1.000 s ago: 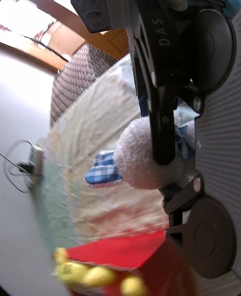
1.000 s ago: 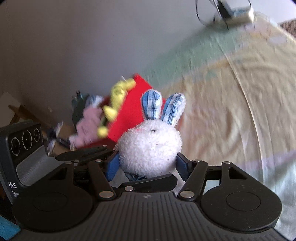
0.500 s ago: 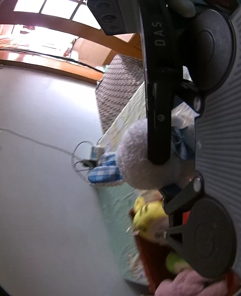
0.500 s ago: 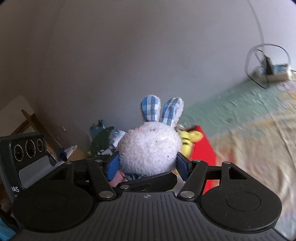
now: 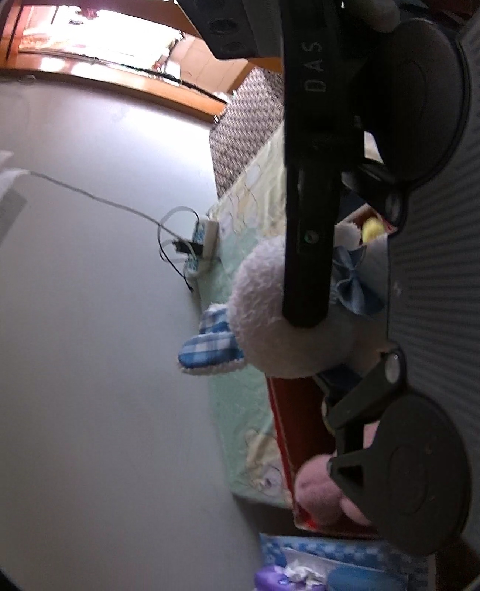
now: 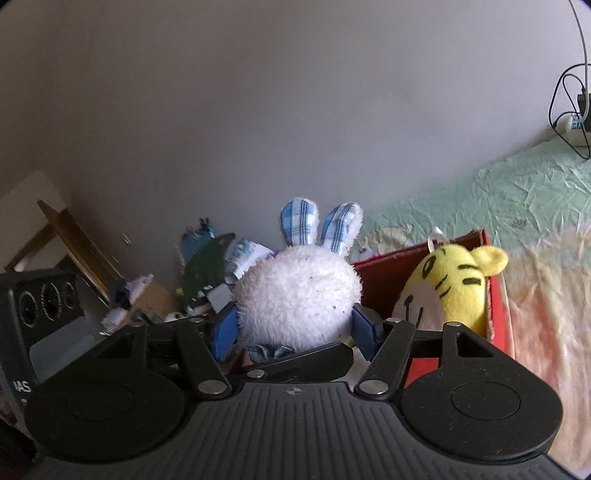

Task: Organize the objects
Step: 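Carry the white bunny over the red box and lower it in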

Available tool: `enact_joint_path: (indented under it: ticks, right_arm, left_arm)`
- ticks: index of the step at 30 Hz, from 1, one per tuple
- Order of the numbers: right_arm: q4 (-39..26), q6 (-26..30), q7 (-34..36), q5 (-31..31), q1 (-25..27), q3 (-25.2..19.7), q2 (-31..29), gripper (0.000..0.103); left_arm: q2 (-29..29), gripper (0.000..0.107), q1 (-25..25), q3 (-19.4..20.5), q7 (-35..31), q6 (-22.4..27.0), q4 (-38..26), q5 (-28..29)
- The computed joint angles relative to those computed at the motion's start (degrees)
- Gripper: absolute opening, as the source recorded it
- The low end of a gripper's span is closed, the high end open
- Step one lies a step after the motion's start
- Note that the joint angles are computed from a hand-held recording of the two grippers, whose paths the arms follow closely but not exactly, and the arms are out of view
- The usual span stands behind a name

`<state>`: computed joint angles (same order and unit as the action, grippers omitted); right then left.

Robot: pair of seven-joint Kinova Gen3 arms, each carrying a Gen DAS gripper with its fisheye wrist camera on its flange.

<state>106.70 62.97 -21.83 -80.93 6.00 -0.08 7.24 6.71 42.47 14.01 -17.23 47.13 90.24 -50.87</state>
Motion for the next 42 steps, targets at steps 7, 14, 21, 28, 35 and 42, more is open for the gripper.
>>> enact_joint_path:
  ticks: [7,14,21,28,35,42]
  right_arm:
    - [-1.06,-5.36,-4.08,3.18,-2.37,-1.19,0.65,0.067]
    - [-1.61,-6.61,-6.61,5.74,-2.59,-1.88,1.34,0.067]
    - [-1.67,-7.39,-5.41,6.49,-2.29,-2.09,1.08,0.067]
    - [1.11,-9.14,-0.04,3.38,-1.98,-1.32,-1.29,0.065]
    - [-0.12,-6.51,-3.80,7.15,-2.20,-0.55,-0.86,0.030]
    - [-0.63,-13.67,-6.36,12.08,-5.98,-2.58,-1.23,0.029]
  left_arm:
    - [-0.40,0.077,-3.53,-1.19,-2.39,-1.95,2.28,5.14]
    - [0.92,0.078,-5.42,-2.46,-3.70,-2.29,1.96,8.92]
    - [2.02,0.082,-5.47,-3.64,-3.59,-2.12,2.02,9.32]
    - [2.35,0.086,-4.21,-3.77,-1.60,0.34,2.24,6.98]
    - [1.52,0.086,-2.74,-2.66,-0.50,4.34,2.13,4.88]
    - [3.08,0.084,-2.56,-2.27,-1.64,5.69,1.22,4.86]
